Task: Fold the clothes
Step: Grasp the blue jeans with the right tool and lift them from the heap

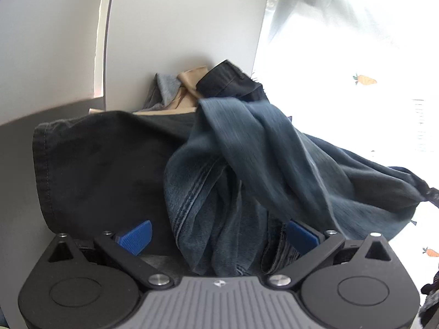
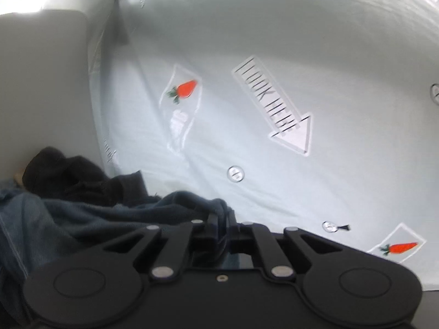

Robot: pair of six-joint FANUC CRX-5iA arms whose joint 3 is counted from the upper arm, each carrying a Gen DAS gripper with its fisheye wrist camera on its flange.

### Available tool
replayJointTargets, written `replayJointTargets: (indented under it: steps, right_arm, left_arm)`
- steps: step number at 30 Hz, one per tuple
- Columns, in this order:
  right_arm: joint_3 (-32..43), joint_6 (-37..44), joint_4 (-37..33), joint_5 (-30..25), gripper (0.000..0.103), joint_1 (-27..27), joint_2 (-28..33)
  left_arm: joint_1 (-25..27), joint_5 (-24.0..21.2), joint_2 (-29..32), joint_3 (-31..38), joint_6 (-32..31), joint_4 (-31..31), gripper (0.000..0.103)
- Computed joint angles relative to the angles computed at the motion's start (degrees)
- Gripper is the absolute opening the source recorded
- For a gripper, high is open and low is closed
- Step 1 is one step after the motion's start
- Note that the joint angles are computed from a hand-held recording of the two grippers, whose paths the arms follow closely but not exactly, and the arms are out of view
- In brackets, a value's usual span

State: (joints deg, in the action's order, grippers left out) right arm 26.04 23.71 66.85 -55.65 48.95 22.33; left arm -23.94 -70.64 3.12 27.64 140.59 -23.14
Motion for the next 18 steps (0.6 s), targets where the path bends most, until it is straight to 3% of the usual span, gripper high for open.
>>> replayJointTargets:
  steps: [5, 12, 14, 18]
  right_arm:
    - [-14.9, -13.8, 21.6, -6.1, 0.004, -2.3, -14.4]
    - [-21.6, -14.2, 39.3, -10.2, 0.004, -4.0, -27.7]
    - [-22.0, -12.1, 41.5, -9.3, 0.004, -3.6, -29.6]
    - [-21.5, -7.7, 32.3, -6.1, 0.004, 1.9, -33.1]
  left_arm:
    - [-7.6, -0.6, -0.3, 4.0, 1.2, -6.3, 0.103]
    - [-17.5, -0.2, 1.0, 9.1, 2.9, -9.1, 0.103]
    - [-20.0, 0.6, 0.9, 9.4, 3.7, -9.0, 0.103]
    - [-24.4, 0.1, 0.8, 10.3, 5.1, -11.6, 0.103]
